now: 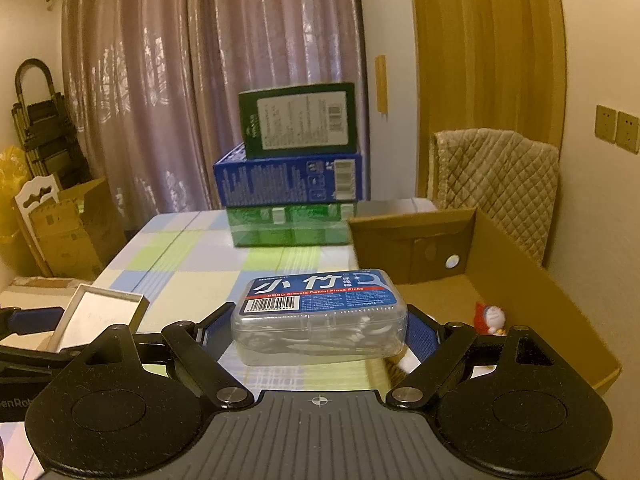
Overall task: Organize rigid objects
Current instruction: 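Carry the floss box and the white lid over the cardboard box, then lower the floss box and lid into the box and open both grippers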
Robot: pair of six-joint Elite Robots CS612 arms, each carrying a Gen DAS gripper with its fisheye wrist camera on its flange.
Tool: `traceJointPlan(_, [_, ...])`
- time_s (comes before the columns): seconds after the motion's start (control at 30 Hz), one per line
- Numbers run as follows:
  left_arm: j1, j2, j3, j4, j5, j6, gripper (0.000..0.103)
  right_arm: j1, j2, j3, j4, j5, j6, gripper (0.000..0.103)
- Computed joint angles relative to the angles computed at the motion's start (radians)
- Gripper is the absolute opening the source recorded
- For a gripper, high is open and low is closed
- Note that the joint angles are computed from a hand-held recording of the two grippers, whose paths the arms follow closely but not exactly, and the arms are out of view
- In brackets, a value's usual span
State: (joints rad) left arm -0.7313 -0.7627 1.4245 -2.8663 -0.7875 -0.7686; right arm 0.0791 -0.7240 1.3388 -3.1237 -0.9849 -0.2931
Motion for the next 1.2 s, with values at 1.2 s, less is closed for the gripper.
traceJointPlan(1.2, [0.016, 0.274, -0.515, 0.084, -0.218, 0.267, 0.083, -0.105, 0.094, -0.169, 0.131, -0.112, -0.028, 0.083])
